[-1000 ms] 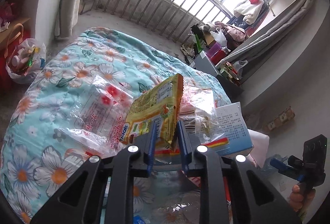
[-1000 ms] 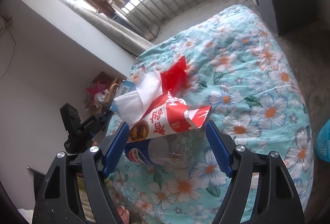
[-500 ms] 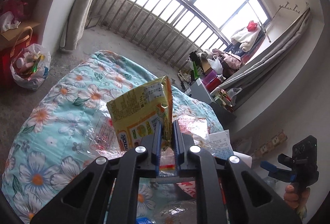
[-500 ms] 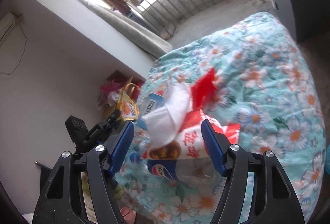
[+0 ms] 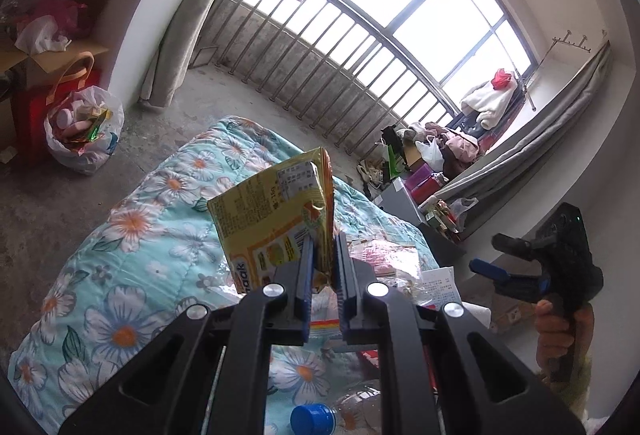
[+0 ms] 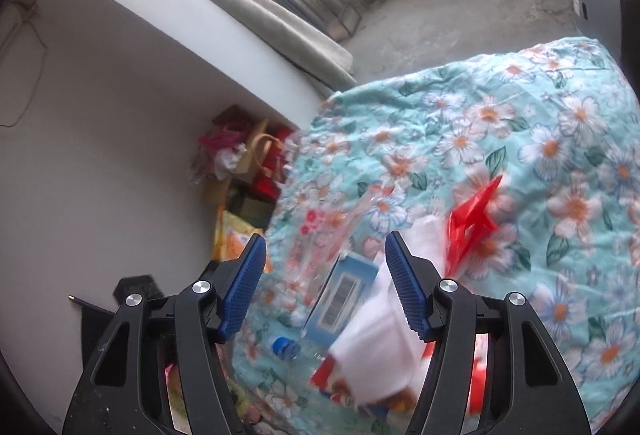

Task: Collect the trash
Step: 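Grasp the clear snack packet with the right tool while the left tool holds the yellow box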

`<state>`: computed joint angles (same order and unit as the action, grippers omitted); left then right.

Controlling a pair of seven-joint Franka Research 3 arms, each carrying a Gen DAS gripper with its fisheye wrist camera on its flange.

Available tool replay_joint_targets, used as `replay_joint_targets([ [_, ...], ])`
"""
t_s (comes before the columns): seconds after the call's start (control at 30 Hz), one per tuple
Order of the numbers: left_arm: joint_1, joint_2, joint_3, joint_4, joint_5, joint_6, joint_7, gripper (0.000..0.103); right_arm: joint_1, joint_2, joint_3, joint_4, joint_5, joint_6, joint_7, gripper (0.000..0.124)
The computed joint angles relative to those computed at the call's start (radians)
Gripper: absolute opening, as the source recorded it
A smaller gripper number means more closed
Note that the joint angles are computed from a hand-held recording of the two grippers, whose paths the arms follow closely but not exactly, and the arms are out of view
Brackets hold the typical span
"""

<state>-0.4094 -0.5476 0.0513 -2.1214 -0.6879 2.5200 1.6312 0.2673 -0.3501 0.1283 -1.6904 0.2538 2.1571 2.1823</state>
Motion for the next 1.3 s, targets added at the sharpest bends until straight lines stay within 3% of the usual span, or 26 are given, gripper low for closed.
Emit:
replay_joint_targets([
  [0.2,0.003,-0.010,-0.003,-0.026,-0.002,0.002,-0.017,0.010,-0.010,0.160,-0.021,0.159,-0.032,-0.153,0.015,0.057],
  [0.3,-0.003,-0.008,-0.001,-0.028,-0.005,0.003,-0.015,0.010,-0.004,0.216,-0.043,0.205,0.022,-0.218,0.005,0.053],
  [0.43,-0.005,0.000,-0.002,-0.018,-0.008,0.003,-0.015,0.010,-0.002,0.242,-0.055,0.206,0.080,-0.227,0.012,0.038],
  [0.53,-0.004,0.004,-0.002,-0.016,-0.008,0.004,-0.010,0.010,-0.002,0.234,-0.060,0.183,0.120,-0.206,0.013,0.021],
  [0.7,-0.003,0.004,-0.002,-0.014,-0.009,0.010,0.003,0.010,0.000,0.205,-0.063,0.150,0.159,-0.159,-0.009,0.006],
  [1.3,-0.042,-0.050,0.010,0.000,0.004,0.050,0.043,0.010,0.028,0.070,-0.059,0.067,0.262,0.052,-0.111,0.001],
])
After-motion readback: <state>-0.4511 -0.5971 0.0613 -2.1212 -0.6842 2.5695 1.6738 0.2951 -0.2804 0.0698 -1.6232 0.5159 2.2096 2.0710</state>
